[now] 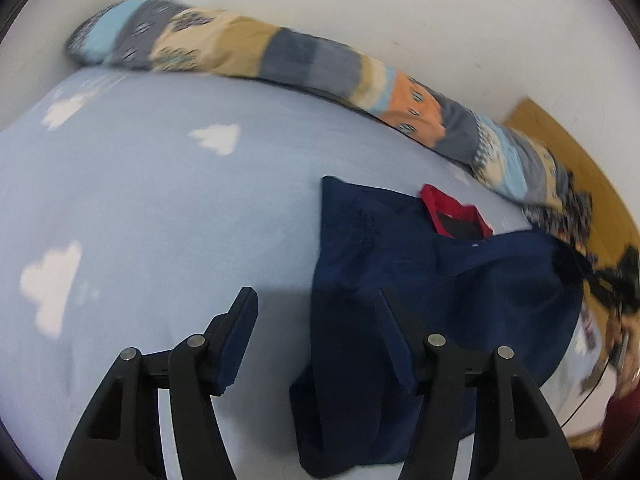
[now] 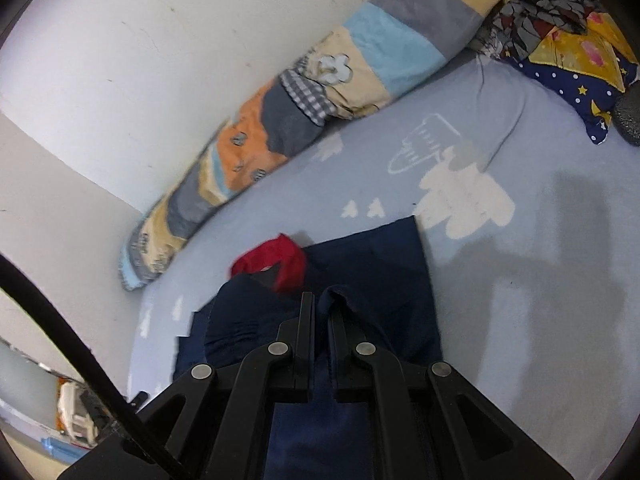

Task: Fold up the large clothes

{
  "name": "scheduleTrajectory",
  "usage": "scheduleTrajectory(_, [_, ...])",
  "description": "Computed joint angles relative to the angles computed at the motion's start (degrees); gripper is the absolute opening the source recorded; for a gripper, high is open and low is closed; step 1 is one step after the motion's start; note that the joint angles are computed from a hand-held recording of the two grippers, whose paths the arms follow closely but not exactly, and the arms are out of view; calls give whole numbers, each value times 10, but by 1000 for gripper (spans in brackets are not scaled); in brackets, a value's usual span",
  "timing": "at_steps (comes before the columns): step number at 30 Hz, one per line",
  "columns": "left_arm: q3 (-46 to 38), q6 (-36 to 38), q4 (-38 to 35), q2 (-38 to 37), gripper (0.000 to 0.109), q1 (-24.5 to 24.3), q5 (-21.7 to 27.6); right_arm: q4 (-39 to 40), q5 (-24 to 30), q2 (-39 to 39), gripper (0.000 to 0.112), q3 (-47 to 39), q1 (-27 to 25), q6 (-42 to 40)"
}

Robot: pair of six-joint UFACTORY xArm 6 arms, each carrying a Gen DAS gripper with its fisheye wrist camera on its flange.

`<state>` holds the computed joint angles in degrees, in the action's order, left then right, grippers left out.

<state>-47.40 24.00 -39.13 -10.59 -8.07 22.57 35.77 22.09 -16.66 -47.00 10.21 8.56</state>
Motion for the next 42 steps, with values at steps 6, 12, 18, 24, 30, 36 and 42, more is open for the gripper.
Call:
scheduleTrajectory(6, [-134,53,12,129,61,-13,52,96,-10,43,5,-7,-14,-85])
scheduleTrajectory(12, [-281,8,93,275,47,-30,103,118,19,82,7,-32,-28,-109])
scheduleTrajectory(18, [-311,-60,121,316,21,-33,75,309,126,157,46,-95,-87,-206])
scheduleTrajectory(24, [-311,-73,130,319,20,-38,63,393,239,135,53,-106,-139,-349])
scheduleTrajectory(30, [-307,-50,90,316,20,-33,66,510,340,67,75,-55,-204,-476])
scheduleTrajectory(36, [-316,-3,53,317,20,-26,90,175,134,75,79,-83,-86,-461])
scheduleTrajectory(42, [-299,-26,106,310,38,-35,60,-31,130,198,50,-172,-47,-372])
